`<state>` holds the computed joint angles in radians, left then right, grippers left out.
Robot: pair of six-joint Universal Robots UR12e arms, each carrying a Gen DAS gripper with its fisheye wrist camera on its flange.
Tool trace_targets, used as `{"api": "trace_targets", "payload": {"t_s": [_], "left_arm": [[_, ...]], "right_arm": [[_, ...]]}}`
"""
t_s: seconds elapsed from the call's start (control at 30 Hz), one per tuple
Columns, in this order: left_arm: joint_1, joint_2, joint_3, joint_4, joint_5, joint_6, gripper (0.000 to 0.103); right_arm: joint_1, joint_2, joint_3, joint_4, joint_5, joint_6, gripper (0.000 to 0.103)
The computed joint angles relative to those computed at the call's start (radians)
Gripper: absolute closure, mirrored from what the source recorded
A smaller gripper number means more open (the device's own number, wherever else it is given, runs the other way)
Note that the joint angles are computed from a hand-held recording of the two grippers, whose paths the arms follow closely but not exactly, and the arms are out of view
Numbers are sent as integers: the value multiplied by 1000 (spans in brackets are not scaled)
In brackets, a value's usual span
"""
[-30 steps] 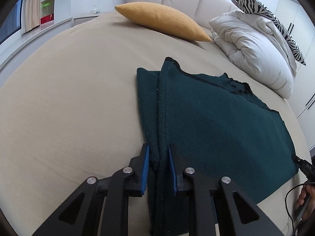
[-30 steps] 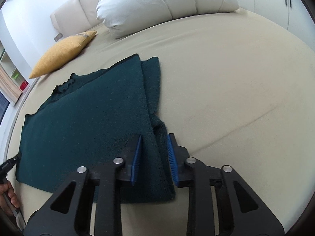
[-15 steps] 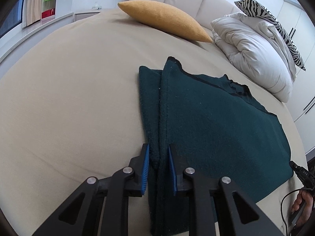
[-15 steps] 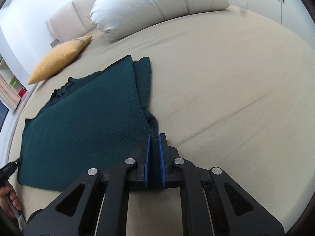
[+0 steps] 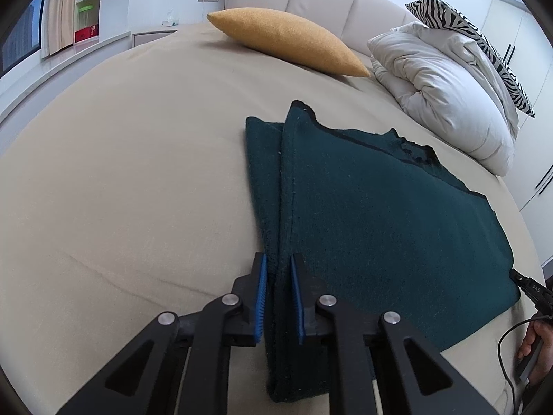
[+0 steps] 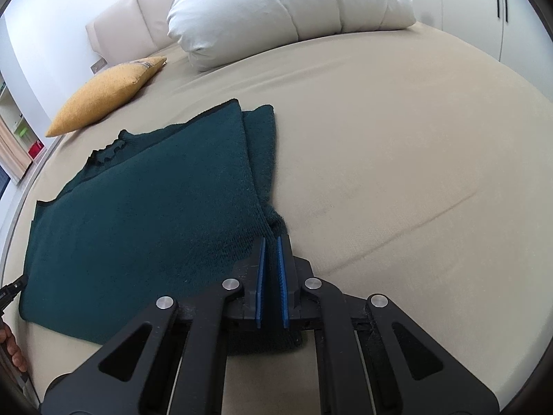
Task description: Fold small clothes
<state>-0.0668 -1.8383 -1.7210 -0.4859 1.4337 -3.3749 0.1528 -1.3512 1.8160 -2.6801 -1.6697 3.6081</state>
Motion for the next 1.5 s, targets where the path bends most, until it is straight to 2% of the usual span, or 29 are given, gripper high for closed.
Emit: {"api": "trace_targets", "payload": {"t_s": [0.17, 0.23, 0.3, 0.33, 0.37, 0.4, 0.43, 0.47, 0.57, 0.63, 0.73, 0.77, 0.8, 0.83, 0.87, 0.9, 0.93, 0.97, 1.03, 1.07, 1.1, 1.2, 1.23, 1.3, 1.37, 1.4, 1.43, 1.5], "left_arm": [[-1, 1, 0, -4, 0, 8, 88], [0, 8, 8, -45, 1, 11, 84], [-6, 21, 11, -55, 39, 13, 81], [-11, 25, 11, -37, 61, 16, 81], [-17, 26, 18, -16, 89, 27, 80], [-24, 21, 31, -1, 109, 42, 78], [-31, 10, 51, 7, 119, 60, 76], [-38, -6, 76, 15, 119, 74, 75], [-67, -87, 181, 38, 131, 126, 74], [-78, -139, 252, 21, 127, 135, 72], [-89, -220, 349, -15, 120, 132, 70], [-87, -239, 369, -43, 112, 124, 69], [-90, -259, 388, -90, 140, 124, 69], [-84, -271, 380, -100, 142, 129, 69], [-72, -265, 356, -69, 103, 113, 69], [-54, -253, 330, -31, 59, 71, 71], [-44, -247, 323, -32, 39, 53, 75], [-30, -241, 311, -24, 5, 37, 84], [-2, -231, 279, 11, -76, -11, 85], [2, -229, 272, 19, -90, -19, 85], [0, -229, 274, 14, -82, -10, 85], [-7, -231, 279, 12, -61, 6, 85], [-6, -231, 275, 19, -73, -6, 85], [6, -225, 266, 19, -111, -32, 85], [6, -208, 253, 14, -94, -47, 86], [1, -191, 239, 9, -66, -56, 86], [-6, -174, 225, 7, -40, -64, 83], [-24, -128, 176, 39, -20, -69, 63]], "right_arm": [[-8, 13, -18, 45, 23, -25, 95], [-8, 5, -22, 58, 17, -3, 93], [-7, -13, -14, 24, 0, 44, 91], [-5, -20, -10, -11, -10, 55, 85], [-4, -23, -11, -40, -8, 56, 72], [-4, -22, -18, -62, 7, 54, 63], [-3, -17, -27, -83, 31, 49, 48], [-3, -4, -44, -108, 74, 35, 45], [-6, 63, -127, -118, 259, -14, 45], [-6, 130, -197, -115, 382, -6, 45], [2, 227, -297, -92, 469, 39, 45], [-3, 262, -328, -76, 529, 67, 45], [-5, 292, -358, -45, 566, 90, 45], [-3, 313, -376, -28, 560, 104, 53], [-4, 326, -378, -53, 545, 112, 62], [-10, 336, -372, -94, 538, 120, 66], [-25, 343, -360, -132, 550, 159, 79], [-42, 346, -343, -174, 573, 212, 87], [-78, 349, -303, -284, 606, 311, 94], [-97, 343, -273, -345, 587, 363, 96], [-109, 337, -254, -385, 571, 389, 96], [-135, 304, -208, -413, 489, 397, 96], [-142, 287, -191, -405, 456, 400, 93], [-145, 239, -160, -334, 331, 400, 86], [-136, 192, -139, -276, 247, 372, 82], [-131, 172, -129, -263, 238, 352, 82], [-127, 157, -115, -286, 271, 333, 81], [-107, 144, -105, -324, 360, 300, 79]]}}
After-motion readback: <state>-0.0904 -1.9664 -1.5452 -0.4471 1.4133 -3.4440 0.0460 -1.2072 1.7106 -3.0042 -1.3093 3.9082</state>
